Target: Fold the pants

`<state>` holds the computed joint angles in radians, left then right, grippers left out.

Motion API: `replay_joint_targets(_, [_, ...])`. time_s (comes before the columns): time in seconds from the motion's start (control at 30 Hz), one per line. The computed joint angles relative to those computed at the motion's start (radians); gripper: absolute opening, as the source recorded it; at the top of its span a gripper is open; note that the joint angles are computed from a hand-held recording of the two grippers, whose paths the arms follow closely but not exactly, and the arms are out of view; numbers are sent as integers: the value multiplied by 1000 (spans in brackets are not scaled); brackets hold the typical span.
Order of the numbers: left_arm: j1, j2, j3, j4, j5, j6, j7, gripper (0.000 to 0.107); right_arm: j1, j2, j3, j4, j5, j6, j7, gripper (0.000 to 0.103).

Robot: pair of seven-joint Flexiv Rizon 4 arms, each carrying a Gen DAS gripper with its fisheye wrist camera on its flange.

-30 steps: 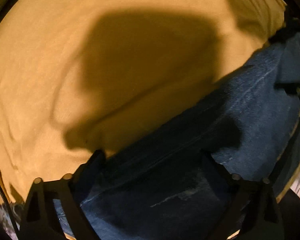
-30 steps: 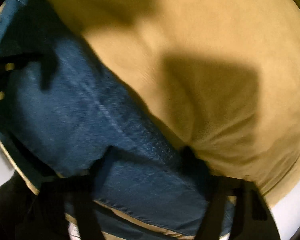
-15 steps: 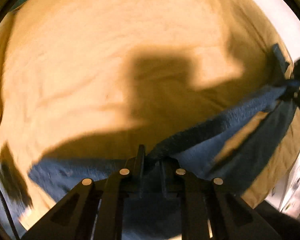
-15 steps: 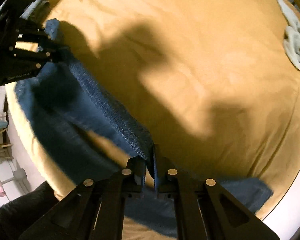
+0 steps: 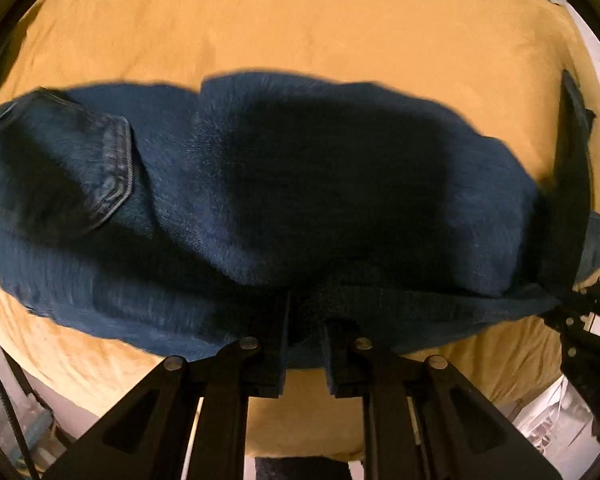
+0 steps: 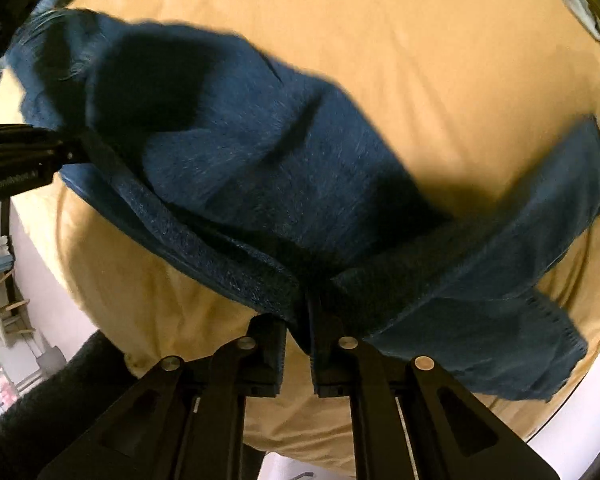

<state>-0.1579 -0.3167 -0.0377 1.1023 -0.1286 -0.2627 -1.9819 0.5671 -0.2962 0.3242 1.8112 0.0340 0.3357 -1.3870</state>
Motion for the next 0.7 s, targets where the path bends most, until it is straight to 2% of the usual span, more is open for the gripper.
replay_joint_targets(0.1, [5,11,6,22,3,18,12,16,-2,-45,-6,-27,39,1,41,17])
replay_joint_targets(0.13, [-9,5,0,25,5,39,-12,16,-8,-53,-15,-47,67,-7,50,25])
replay_joint_targets(0.17, [-9,0,-3,1,7,31,-23,17,-41,-34,-6,-40,109,-10,40,45])
replay_joint_targets(0.2, [-13,4,-3,-8,6,29,-37,17,-61,-34,-5,-55,156,-11,32,60])
replay_joint_targets(0.23, [-33,31,12,16,7,40,-52,19,-92,-28,-1,-69,233,-4,18,90])
replay_joint_targets(0.27, [-25,43,0,8,19,50,-67,23,-126,-13,3,-85,318,-4,8,99])
replay_joint_targets(0.3, [-23,51,1,7,20,51,-69,26,-151,-3,2,-94,383,-3,6,99])
replay_joint_targets(0.4, [-29,77,2,19,36,63,-106,46,-184,23,-19,-106,462,5,64,99])
replay_joint_targets(0.43, [-35,90,1,38,40,69,-120,65,-183,39,-43,-98,486,31,96,99])
replay_joint_targets(0.47, [-31,96,4,49,38,66,-140,87,-208,83,-34,-74,487,26,138,99])
replay_joint_targets(0.5, [-32,123,9,85,32,79,-157,92,-205,99,-46,-68,468,43,182,99])
replay_joint_targets(0.53, [-40,150,7,119,34,98,-181,93,-197,97,-65,-71,414,68,245,99])
replay_joint_targets(0.57, [-46,178,6,139,50,103,-210,93,-204,108,-64,-80,361,47,301,99])
replay_joint_targets(0.63, [-50,214,0,149,94,87,-246,93,-176,58,-104,-123,236,58,367,99])
replay_joint_targets(0.7, [-48,236,-7,133,159,57,-281,93,-156,-33,-141,-196,86,53,436,99])
